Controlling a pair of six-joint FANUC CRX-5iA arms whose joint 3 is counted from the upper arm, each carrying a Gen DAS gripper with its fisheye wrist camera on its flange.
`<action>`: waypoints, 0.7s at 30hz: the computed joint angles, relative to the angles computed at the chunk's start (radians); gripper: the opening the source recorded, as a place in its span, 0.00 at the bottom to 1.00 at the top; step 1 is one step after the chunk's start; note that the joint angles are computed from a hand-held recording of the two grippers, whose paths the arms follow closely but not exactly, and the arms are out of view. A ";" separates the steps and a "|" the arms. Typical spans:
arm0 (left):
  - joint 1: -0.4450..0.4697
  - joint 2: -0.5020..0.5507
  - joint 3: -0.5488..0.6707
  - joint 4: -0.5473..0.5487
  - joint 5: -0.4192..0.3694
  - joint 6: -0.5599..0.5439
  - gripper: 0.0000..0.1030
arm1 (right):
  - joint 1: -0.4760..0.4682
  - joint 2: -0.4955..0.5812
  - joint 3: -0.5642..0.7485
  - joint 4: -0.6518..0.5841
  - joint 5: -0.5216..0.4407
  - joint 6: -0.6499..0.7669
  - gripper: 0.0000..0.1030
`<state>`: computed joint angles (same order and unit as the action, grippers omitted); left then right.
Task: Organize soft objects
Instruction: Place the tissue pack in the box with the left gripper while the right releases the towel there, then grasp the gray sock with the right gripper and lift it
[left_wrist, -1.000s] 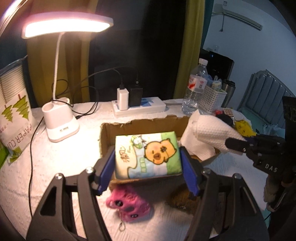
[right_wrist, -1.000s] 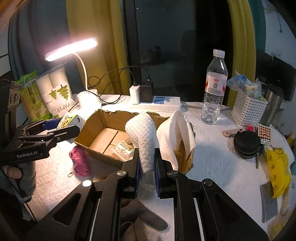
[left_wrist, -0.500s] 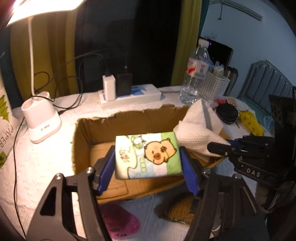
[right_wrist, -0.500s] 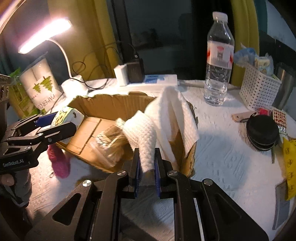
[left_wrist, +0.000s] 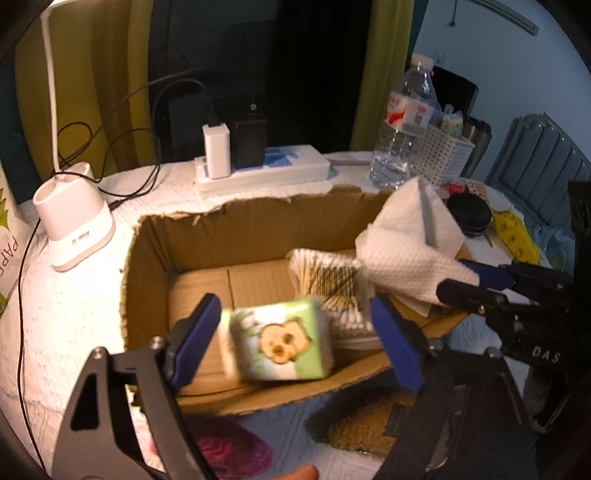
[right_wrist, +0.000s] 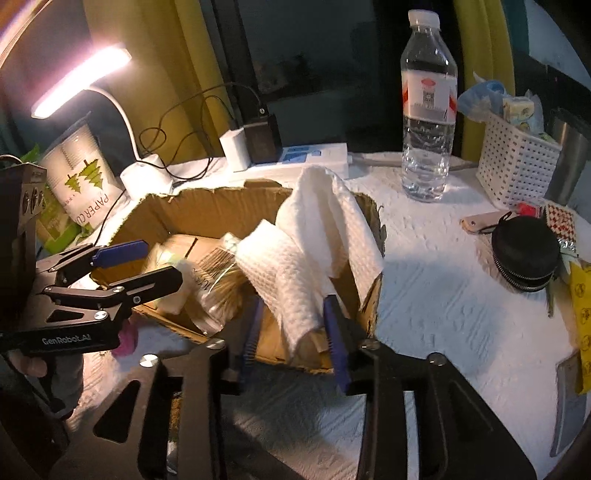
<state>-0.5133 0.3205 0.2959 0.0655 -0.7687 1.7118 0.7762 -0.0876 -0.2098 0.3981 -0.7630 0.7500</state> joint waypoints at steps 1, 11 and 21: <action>0.001 -0.007 -0.006 -0.003 0.003 0.002 0.83 | 0.003 -0.006 -0.005 0.010 0.003 -0.011 0.44; -0.002 -0.091 -0.082 -0.013 0.060 0.020 0.85 | 0.051 -0.067 -0.069 0.141 -0.024 -0.148 0.47; -0.020 -0.171 -0.161 -0.020 0.094 0.023 0.85 | 0.127 -0.147 -0.140 0.253 -0.079 -0.274 0.47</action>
